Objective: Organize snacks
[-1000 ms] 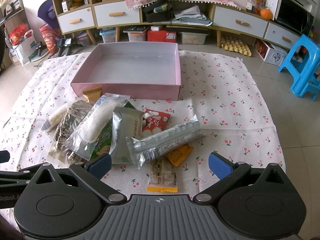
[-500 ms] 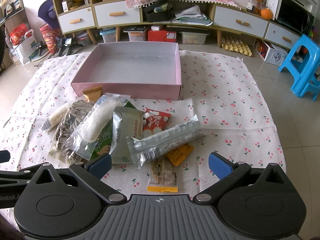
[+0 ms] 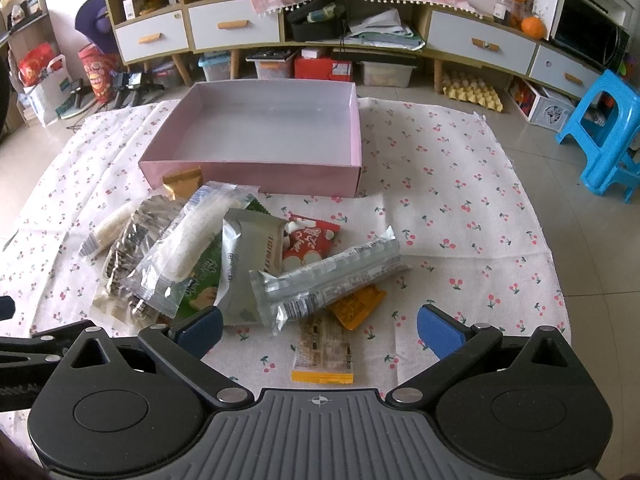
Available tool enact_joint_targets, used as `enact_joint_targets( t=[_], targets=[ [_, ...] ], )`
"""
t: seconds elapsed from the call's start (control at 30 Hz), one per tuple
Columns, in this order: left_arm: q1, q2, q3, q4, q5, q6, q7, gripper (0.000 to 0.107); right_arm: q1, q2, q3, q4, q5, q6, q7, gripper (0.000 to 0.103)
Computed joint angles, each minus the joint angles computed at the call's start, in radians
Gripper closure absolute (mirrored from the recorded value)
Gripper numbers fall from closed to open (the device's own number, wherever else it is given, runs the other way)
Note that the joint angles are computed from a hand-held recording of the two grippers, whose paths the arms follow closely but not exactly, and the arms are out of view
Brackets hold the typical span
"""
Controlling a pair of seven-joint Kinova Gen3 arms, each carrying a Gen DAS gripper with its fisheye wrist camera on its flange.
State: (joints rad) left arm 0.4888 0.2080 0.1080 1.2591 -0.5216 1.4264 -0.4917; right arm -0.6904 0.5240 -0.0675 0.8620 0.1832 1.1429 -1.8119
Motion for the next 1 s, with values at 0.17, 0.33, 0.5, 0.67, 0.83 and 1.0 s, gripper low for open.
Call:
enact_joint_targets(
  t=[0.17, 0.33, 0.5, 0.67, 0.83, 1.0],
  targets=[
    [-0.004, 0.005, -0.002, -0.003, 0.002, 0.010, -0.005, 0.005, 0.002, 0.016, 0.000, -0.021, -0.005, 0.023, 0.007, 0.000],
    [0.001, 0.018, -0.007, -0.019, -0.017, 0.033, -0.017, 0.005, -0.004, 0.020, 0.002, -0.036, -0.005, 0.021, 0.010, 0.000],
    [0.005, 0.011, -0.015, -0.023, -0.055, 0.029, -0.023, 0.005, -0.003, 0.033, 0.002, -0.071, -0.011, 0.031, 0.035, 0.000],
    [-0.044, -0.020, -0.013, -0.002, -0.020, -0.046, -0.101, 0.005, 0.012, 0.017, -0.001, -0.041, -0.017, -0.057, 0.068, 0.000],
    [-0.112, -0.040, -0.016, 0.030, 0.058, -0.134, -0.226, 0.005, 0.076, 0.047, -0.044, -0.090, -0.115, -0.072, 0.127, 0.000],
    [-0.189, -0.081, -0.025, 0.124, 0.177, -0.266, -0.255, 0.014, 0.167, 0.062, -0.095, -0.079, -0.269, -0.136, 0.171, 0.000]
  ],
)
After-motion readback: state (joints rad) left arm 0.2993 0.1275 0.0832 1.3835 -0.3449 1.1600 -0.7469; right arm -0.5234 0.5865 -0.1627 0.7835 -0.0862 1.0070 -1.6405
